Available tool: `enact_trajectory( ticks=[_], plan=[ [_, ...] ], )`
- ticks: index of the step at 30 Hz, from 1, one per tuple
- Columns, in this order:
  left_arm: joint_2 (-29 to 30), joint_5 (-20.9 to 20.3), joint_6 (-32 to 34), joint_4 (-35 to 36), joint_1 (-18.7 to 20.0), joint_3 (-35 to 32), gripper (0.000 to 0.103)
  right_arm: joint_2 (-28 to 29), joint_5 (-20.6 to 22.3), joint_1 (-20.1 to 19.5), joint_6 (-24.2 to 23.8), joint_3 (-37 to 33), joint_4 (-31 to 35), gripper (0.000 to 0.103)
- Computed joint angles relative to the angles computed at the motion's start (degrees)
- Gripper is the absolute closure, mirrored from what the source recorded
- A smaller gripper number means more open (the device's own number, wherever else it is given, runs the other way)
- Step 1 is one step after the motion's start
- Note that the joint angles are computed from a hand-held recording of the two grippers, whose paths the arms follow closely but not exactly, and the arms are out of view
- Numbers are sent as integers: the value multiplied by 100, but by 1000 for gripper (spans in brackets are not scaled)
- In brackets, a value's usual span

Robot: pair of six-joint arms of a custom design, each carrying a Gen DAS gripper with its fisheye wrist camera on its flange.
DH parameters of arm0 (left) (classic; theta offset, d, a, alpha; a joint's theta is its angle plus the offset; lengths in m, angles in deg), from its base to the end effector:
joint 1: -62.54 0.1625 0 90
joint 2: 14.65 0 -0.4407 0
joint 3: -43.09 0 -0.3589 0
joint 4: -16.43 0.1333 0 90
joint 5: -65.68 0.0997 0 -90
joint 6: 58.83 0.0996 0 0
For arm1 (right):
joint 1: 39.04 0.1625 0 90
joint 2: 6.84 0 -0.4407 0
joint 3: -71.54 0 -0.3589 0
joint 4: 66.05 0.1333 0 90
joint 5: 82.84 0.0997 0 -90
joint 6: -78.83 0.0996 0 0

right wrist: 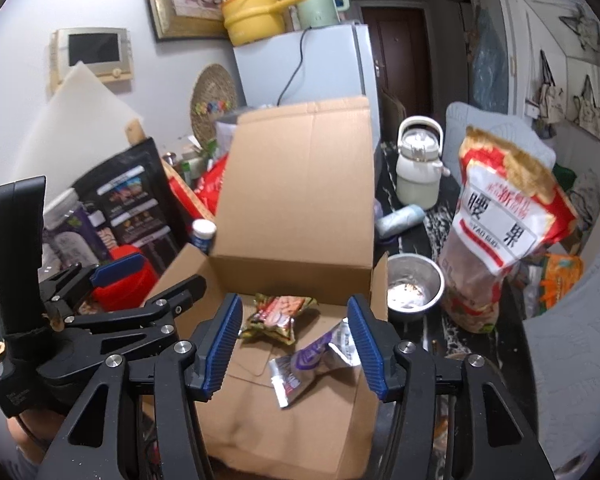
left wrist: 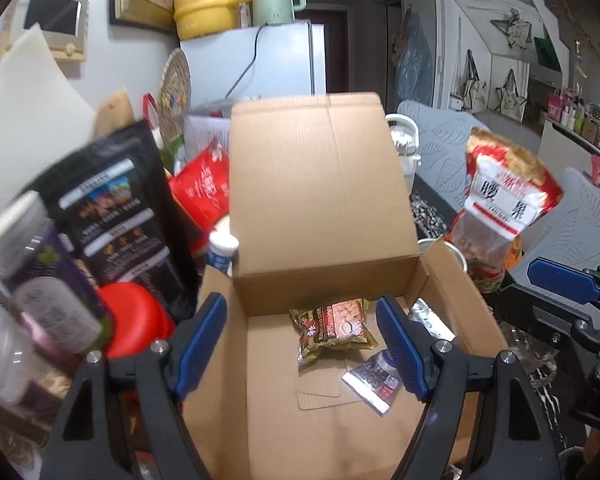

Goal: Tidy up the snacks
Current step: 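Withdraw both tools from the box back over the table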

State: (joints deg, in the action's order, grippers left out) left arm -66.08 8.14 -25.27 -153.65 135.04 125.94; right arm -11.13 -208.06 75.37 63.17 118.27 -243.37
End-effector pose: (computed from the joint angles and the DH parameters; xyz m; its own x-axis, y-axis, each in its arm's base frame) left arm -0.0354 -0.7333 0.3393 -0.6617 0.2394 -0.7105 0.6774 0.5971 -0.4297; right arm 0.4131 -0.7266 -0.0340 -0.7992 -0.1424 0.5840 -0.5282 0.6302 -0.5691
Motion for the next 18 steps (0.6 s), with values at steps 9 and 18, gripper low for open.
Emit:
enact_trajectory(
  ticks=[9,18],
  plan=[
    [-721,33,36,-391,-246,793,26,-360,-115,351,-176,835,-759,39],
    [-1376,-83,81,-600,-418,1571,26,-618,-325,665,-244,1614,-1427,34]
  ],
)
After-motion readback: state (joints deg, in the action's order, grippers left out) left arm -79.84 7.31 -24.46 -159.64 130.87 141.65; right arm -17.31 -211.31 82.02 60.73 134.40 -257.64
